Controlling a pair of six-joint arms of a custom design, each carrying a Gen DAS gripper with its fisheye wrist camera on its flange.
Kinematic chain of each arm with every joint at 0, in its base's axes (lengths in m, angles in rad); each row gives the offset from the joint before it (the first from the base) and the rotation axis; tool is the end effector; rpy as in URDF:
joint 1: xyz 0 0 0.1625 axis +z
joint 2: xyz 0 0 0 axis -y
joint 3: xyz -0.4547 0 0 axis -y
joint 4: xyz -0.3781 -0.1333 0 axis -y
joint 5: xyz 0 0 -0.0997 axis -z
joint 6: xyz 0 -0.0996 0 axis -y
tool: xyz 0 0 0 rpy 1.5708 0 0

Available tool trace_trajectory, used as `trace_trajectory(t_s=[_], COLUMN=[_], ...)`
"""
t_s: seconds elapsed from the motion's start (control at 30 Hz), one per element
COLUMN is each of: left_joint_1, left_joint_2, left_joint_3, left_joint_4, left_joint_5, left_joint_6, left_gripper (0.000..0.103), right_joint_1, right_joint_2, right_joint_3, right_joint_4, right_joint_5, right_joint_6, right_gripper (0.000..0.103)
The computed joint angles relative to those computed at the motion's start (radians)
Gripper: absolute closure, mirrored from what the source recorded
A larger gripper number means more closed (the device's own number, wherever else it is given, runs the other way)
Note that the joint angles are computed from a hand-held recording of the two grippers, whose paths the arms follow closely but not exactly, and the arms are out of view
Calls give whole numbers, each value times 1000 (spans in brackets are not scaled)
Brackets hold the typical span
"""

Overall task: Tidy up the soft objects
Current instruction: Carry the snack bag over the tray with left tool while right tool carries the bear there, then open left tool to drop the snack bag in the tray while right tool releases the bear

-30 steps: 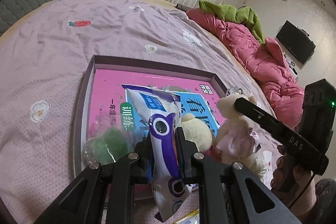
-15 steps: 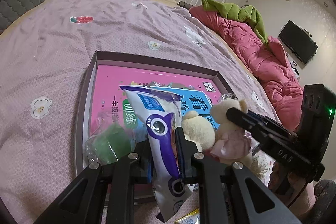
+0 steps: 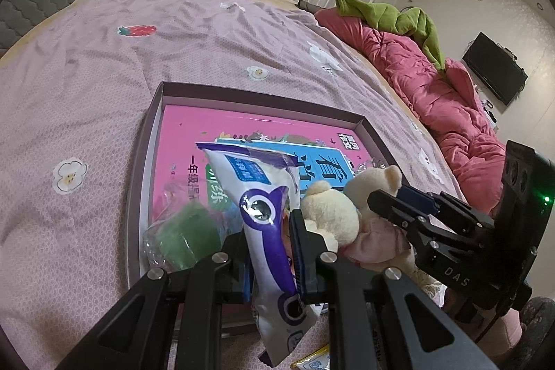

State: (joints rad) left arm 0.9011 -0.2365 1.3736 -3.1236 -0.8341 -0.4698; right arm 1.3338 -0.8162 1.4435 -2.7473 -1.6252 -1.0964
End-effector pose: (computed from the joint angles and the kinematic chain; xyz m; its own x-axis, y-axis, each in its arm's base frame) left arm -0.2912 -0.6903 -0.1013 -0.9251 -0.1044 -0.3652 0.1672 0.7514 -0.6383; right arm -0.0528 -0.7635 0.2391 -0.6185 -0.6178 0.4855 -0.7660 0.6118 -0.1972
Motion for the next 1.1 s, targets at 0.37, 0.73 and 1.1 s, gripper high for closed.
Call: trace_trajectory(t_s=[0.37, 0.73, 1.1], left_joint_1=[17, 6, -13], left_joint_2=[-19, -11, -1], left_joint_3=[23, 6, -3], left_joint_4=[1, 33, -1], left_joint_5=[-15, 35, 66], left_joint_6=[-60, -42, 23], left_gripper=[85, 73, 54], right_joint_1=[1, -2, -2], right_joint_2=[-1, -14, -17], right_joint_3=[-4, 8, 4], right_joint_4=[5, -13, -11], right_joint_5=[-12, 14, 22], right_joint_6=[-10, -20, -16], right_gripper=[47, 47, 46])
